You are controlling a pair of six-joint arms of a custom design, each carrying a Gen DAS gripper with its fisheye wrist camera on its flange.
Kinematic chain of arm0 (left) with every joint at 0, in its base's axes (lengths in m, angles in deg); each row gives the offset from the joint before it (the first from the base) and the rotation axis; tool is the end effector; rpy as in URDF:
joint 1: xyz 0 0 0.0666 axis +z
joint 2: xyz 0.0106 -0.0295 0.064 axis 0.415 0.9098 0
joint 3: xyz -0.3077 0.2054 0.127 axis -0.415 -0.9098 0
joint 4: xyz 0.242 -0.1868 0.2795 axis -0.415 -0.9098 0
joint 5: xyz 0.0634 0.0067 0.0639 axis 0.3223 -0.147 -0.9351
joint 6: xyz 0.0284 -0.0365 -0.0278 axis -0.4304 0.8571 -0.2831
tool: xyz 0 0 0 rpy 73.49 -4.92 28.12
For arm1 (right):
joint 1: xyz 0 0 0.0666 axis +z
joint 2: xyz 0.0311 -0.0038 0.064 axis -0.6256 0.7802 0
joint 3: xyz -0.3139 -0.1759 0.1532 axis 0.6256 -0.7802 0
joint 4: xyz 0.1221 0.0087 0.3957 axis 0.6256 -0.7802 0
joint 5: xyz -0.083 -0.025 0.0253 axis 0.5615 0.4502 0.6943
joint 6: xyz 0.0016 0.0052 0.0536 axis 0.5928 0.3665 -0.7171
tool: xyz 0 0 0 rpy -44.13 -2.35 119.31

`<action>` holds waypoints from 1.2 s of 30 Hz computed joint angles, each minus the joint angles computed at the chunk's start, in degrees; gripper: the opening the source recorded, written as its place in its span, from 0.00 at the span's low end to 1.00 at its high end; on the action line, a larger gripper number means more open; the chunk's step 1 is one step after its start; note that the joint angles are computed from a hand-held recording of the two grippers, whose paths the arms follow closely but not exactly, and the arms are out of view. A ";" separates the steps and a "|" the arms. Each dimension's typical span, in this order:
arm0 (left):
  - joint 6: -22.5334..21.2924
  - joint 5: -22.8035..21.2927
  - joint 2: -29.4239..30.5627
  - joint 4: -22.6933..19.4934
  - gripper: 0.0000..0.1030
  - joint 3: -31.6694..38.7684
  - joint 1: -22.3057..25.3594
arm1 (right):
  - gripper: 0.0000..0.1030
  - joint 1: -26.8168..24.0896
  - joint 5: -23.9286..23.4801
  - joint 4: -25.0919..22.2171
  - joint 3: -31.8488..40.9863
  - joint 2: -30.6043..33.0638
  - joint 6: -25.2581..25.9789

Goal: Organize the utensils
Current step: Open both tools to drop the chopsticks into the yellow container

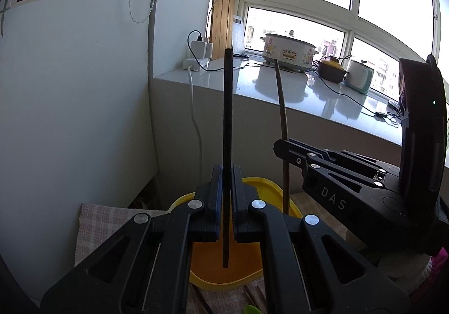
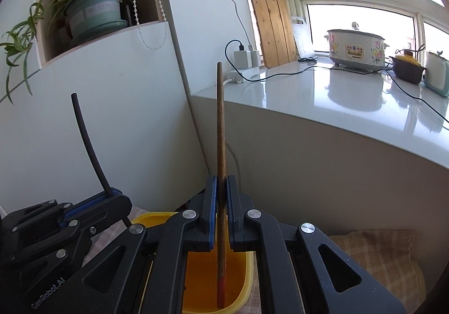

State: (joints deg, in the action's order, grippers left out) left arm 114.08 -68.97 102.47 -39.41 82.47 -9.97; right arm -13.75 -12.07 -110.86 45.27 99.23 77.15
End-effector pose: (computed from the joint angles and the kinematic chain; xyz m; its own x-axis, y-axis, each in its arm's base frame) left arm 0.5720 -0.3705 0.5553 -0.5109 -0.1908 -0.8382 -0.1531 0.9797 -0.1297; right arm 0.6321 0.3054 0.5522 -0.5124 -0.1568 -0.8443 -0.5927 0.7761 0.2155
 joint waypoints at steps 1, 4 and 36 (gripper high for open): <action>0.14 0.04 -0.17 -0.21 0.03 -0.23 -0.02 | 0.05 -0.06 -0.24 -0.17 -0.13 -0.12 -0.23; 0.03 0.11 -0.60 -0.25 0.03 -0.73 -0.16 | 0.05 -0.16 -0.37 -0.06 -1.89 -1.27 -0.26; 5.80 -9.35 -11.44 2.87 0.58 -17.88 -9.16 | 0.54 -4.26 1.87 9.00 -34.68 -25.53 3.04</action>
State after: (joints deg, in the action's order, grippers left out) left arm 119.88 -78.31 91.03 -36.54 64.58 -19.14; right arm -18.01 -10.20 -101.87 10.58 73.71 80.19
